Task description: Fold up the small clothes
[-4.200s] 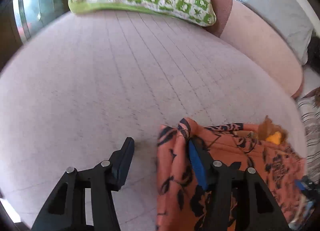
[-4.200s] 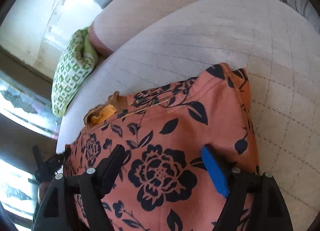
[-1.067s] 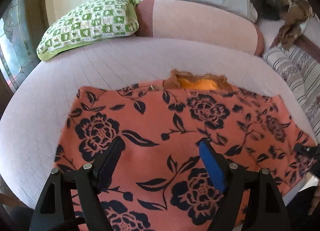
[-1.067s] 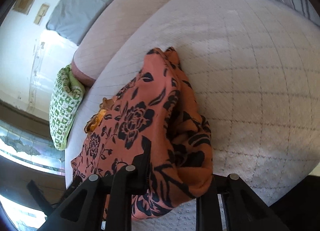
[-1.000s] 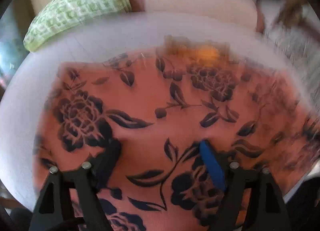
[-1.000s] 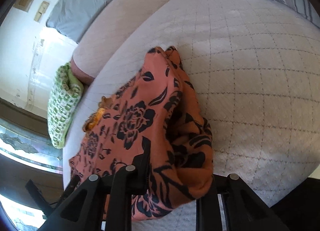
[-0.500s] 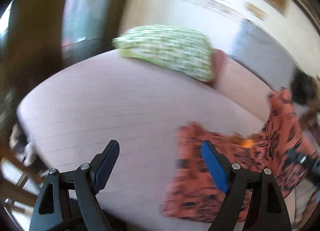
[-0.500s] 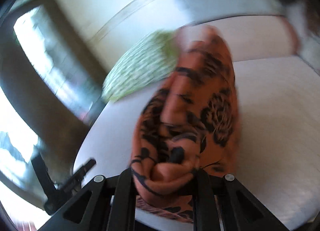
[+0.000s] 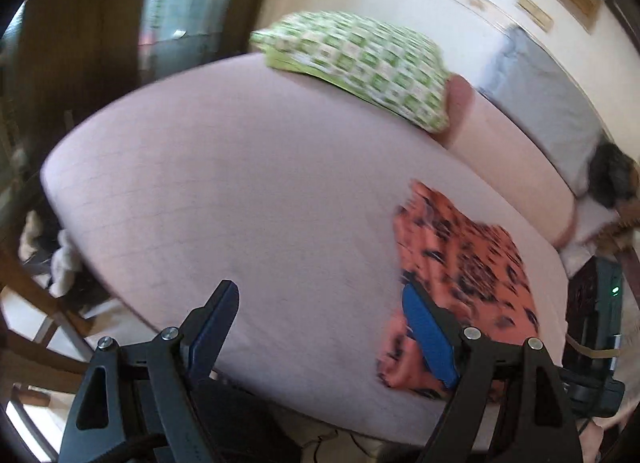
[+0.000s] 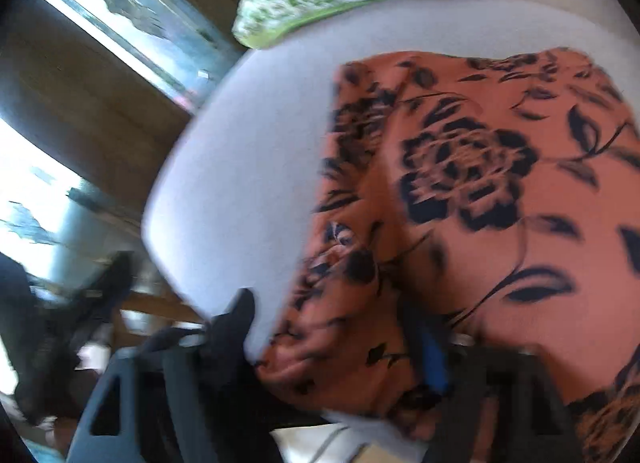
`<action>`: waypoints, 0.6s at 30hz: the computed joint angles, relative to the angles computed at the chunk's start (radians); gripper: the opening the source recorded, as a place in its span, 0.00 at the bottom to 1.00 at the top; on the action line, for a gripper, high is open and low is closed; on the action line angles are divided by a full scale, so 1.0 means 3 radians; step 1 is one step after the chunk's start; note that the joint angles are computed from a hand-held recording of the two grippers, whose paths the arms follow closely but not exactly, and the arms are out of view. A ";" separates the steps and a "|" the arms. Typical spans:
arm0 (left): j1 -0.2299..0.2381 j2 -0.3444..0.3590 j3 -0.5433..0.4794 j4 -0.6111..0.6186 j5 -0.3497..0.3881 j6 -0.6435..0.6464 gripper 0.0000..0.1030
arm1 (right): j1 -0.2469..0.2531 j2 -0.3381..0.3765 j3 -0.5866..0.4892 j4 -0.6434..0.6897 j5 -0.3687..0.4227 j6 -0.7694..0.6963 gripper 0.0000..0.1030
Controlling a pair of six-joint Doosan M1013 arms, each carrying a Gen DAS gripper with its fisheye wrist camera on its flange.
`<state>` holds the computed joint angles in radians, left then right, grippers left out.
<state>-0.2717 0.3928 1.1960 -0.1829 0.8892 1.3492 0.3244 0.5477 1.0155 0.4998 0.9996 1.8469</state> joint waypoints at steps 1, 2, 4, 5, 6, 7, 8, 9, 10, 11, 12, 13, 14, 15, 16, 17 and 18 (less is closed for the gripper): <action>-0.0014 0.0014 -0.0019 -0.0053 0.0021 0.0070 0.82 | -0.0016 -0.0066 0.0108 0.0102 -0.0115 -0.0080 0.77; -0.0024 0.0012 -0.0017 -0.0142 0.0032 0.0149 0.82 | -0.0040 -0.0188 0.0290 0.0180 -0.0341 -0.0066 0.77; -0.0059 0.0003 -0.0013 -0.0293 0.0080 0.0291 0.82 | -0.0101 -0.0417 0.0619 0.0165 -0.0722 0.0148 0.77; -0.0085 0.0014 -0.0026 -0.0326 0.0113 0.0337 0.82 | -0.0130 -0.0536 0.0771 0.0007 -0.0895 0.0358 0.77; -0.0117 0.0023 -0.0038 -0.0352 0.0159 0.0381 0.82 | -0.0155 -0.0633 0.0891 -0.0166 -0.1026 0.0538 0.77; -0.0150 0.0047 -0.0067 -0.0399 0.0230 0.0449 0.82 | -0.0184 -0.0674 0.0933 -0.0284 -0.1056 0.0642 0.79; -0.0180 0.0062 -0.0080 -0.0428 0.0265 0.0482 0.82 | -0.0214 -0.0732 0.1002 -0.0412 -0.1063 0.0764 0.79; -0.0213 0.0086 -0.0096 -0.0450 0.0296 0.0513 0.82 | -0.0253 -0.0768 0.1056 -0.0422 -0.1059 0.0788 0.79; -0.0249 0.0132 -0.0144 -0.0424 0.0377 0.0506 0.82 | -0.0287 -0.0818 0.1140 -0.0399 -0.1081 0.0797 0.79; -0.0275 0.0178 -0.0196 -0.0384 0.0476 0.0441 0.80 | -0.0303 -0.0845 0.1197 -0.0398 -0.1099 0.0824 0.79; -0.0278 0.0180 -0.0190 -0.0428 0.0498 0.0421 0.77 | -0.0303 -0.0869 0.1242 -0.0387 -0.1110 0.0852 0.79; -0.0270 0.0204 -0.0208 -0.0527 0.0525 0.0411 0.69 | -0.0315 -0.0887 0.1288 -0.0339 -0.1125 0.0833 0.79; -0.0276 0.0233 -0.0245 -0.0498 0.0561 0.0336 0.50 | -0.0330 -0.0904 0.1345 -0.0267 -0.1140 0.0806 0.79; -0.0274 0.0240 -0.0253 -0.0490 0.0561 0.0303 0.36 | -0.0341 -0.0914 0.1392 -0.0207 -0.1155 0.0785 0.79; -0.0259 0.0231 -0.0233 -0.0520 0.0503 0.0242 0.16 | -0.0367 -0.0904 0.1417 -0.0104 -0.1164 0.0711 0.79; -0.0250 0.0224 -0.0218 -0.0503 0.0453 0.0161 0.16 | -0.0383 -0.0905 0.1450 0.0011 -0.1175 0.0614 0.79; -0.0244 0.0208 -0.0176 -0.0437 0.0394 0.0090 0.15 | -0.0388 -0.0905 0.1456 0.0058 -0.1171 0.0567 0.79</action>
